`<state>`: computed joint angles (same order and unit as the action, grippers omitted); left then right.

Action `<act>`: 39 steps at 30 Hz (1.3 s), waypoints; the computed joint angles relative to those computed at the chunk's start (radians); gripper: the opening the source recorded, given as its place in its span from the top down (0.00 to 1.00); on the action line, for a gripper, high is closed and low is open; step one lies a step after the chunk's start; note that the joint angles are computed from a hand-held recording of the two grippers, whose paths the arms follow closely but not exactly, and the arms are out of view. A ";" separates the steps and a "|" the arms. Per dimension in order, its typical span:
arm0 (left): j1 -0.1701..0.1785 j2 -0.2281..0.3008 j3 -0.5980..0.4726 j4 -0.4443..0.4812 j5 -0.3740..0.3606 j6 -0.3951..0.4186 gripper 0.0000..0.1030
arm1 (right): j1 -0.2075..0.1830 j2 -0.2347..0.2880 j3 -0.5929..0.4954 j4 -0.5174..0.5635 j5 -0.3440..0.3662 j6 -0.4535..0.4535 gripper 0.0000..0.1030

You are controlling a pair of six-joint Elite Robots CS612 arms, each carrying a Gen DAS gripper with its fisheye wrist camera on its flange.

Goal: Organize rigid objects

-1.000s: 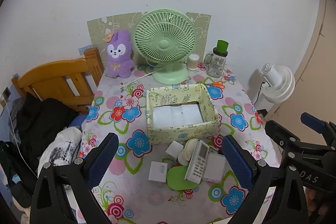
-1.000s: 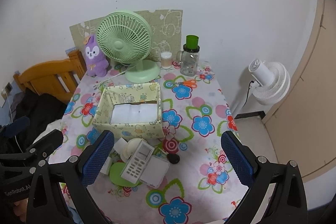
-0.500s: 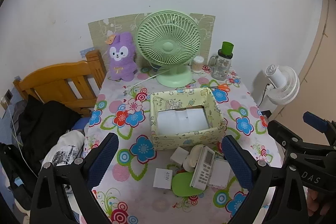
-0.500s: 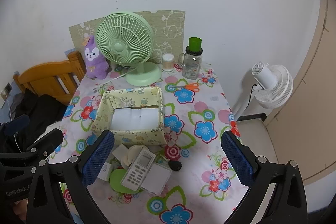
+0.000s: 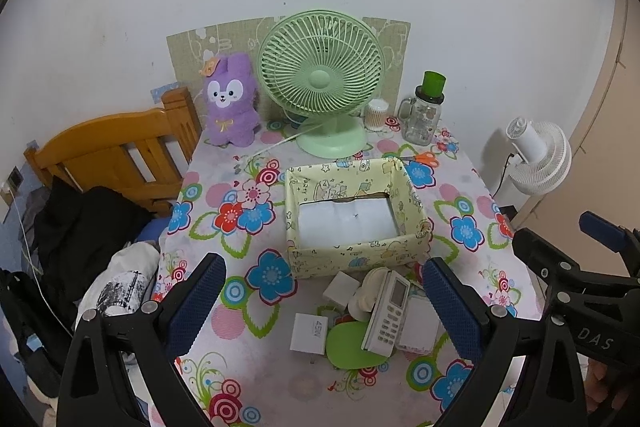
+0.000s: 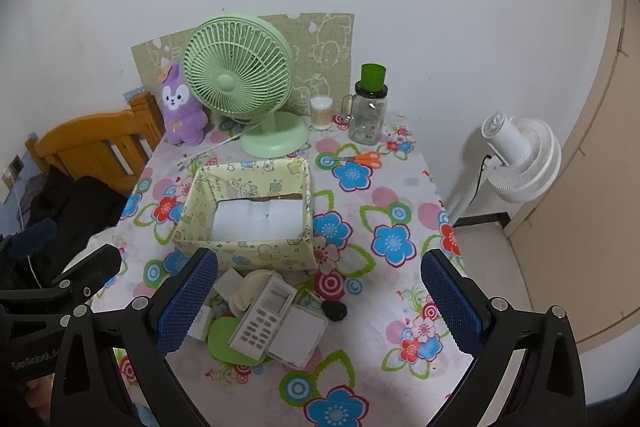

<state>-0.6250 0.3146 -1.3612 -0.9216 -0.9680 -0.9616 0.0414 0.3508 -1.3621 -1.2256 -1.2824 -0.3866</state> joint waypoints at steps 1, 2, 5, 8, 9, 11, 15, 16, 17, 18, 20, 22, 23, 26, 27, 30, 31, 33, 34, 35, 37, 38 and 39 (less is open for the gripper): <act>0.000 -0.002 0.002 0.007 -0.002 -0.004 0.03 | 0.000 0.001 -0.001 0.001 0.001 0.002 0.00; 0.000 -0.004 0.007 0.015 -0.003 -0.009 0.03 | 0.001 0.000 -0.001 0.003 0.003 0.003 0.00; -0.002 -0.004 0.008 0.024 0.002 -0.016 0.03 | -0.002 0.001 -0.007 0.017 0.018 -0.006 0.00; -0.001 0.001 0.002 0.019 -0.008 -0.010 0.03 | -0.003 0.007 -0.022 0.013 0.013 -0.023 0.00; 0.000 0.001 0.001 0.018 -0.009 -0.009 0.03 | -0.003 0.008 -0.025 0.011 0.010 -0.025 0.00; 0.000 0.002 -0.002 0.015 -0.008 -0.007 0.03 | -0.004 0.008 -0.027 0.015 0.013 -0.022 0.00; 0.000 0.005 -0.008 0.008 -0.002 -0.001 0.03 | -0.004 0.004 -0.024 0.015 0.020 -0.015 0.00; 0.001 0.005 -0.009 0.007 -0.003 0.001 0.03 | -0.003 0.005 -0.024 0.012 0.017 -0.015 0.00; 0.001 0.006 -0.008 0.007 -0.002 0.001 0.03 | -0.002 0.004 -0.023 0.008 0.013 -0.013 0.00; 0.001 0.006 -0.008 0.005 -0.004 0.003 0.03 | -0.001 0.005 -0.022 0.004 0.008 -0.010 0.00; 0.002 0.007 -0.010 0.003 -0.006 0.006 0.03 | 0.000 0.002 -0.016 0.006 0.005 -0.002 0.00; 0.002 0.007 -0.009 0.004 -0.007 0.005 0.03 | 0.000 -0.002 -0.008 0.019 0.012 0.003 0.00; 0.002 0.008 -0.009 0.002 -0.006 0.006 0.03 | -0.001 -0.006 0.000 0.030 0.020 0.009 0.00; 0.002 0.007 -0.007 0.001 -0.008 0.009 0.03 | -0.002 -0.009 0.011 0.038 0.026 0.026 0.00; 0.003 0.008 -0.006 -0.004 -0.013 0.015 0.03 | 0.000 -0.008 0.011 0.031 0.017 0.032 0.00; 0.006 0.011 0.001 -0.015 -0.023 0.030 0.03 | 0.010 0.008 -0.002 -0.027 -0.032 0.023 0.00; 0.007 0.012 0.004 -0.016 -0.026 0.032 0.03 | 0.012 0.011 -0.003 -0.035 -0.041 0.010 0.00; 0.011 0.016 0.006 -0.019 -0.039 0.033 0.03 | 0.016 0.013 0.001 -0.036 -0.056 -0.001 0.00; 0.014 0.019 0.005 -0.018 -0.046 0.028 0.03 | 0.016 0.013 0.004 -0.034 -0.058 -0.004 0.00; 0.016 0.021 0.006 -0.016 -0.052 0.022 0.03 | 0.017 0.013 0.007 -0.030 -0.059 -0.007 0.00; 0.021 0.026 0.005 -0.015 -0.064 0.005 0.03 | 0.018 0.012 0.015 -0.018 -0.058 -0.007 0.00; 0.024 0.029 0.005 -0.019 -0.076 0.001 0.03 | 0.018 0.012 0.020 -0.012 -0.057 -0.007 0.00; 0.027 0.032 0.002 -0.019 -0.084 0.000 0.03 | 0.019 0.012 0.025 -0.007 -0.057 -0.007 0.00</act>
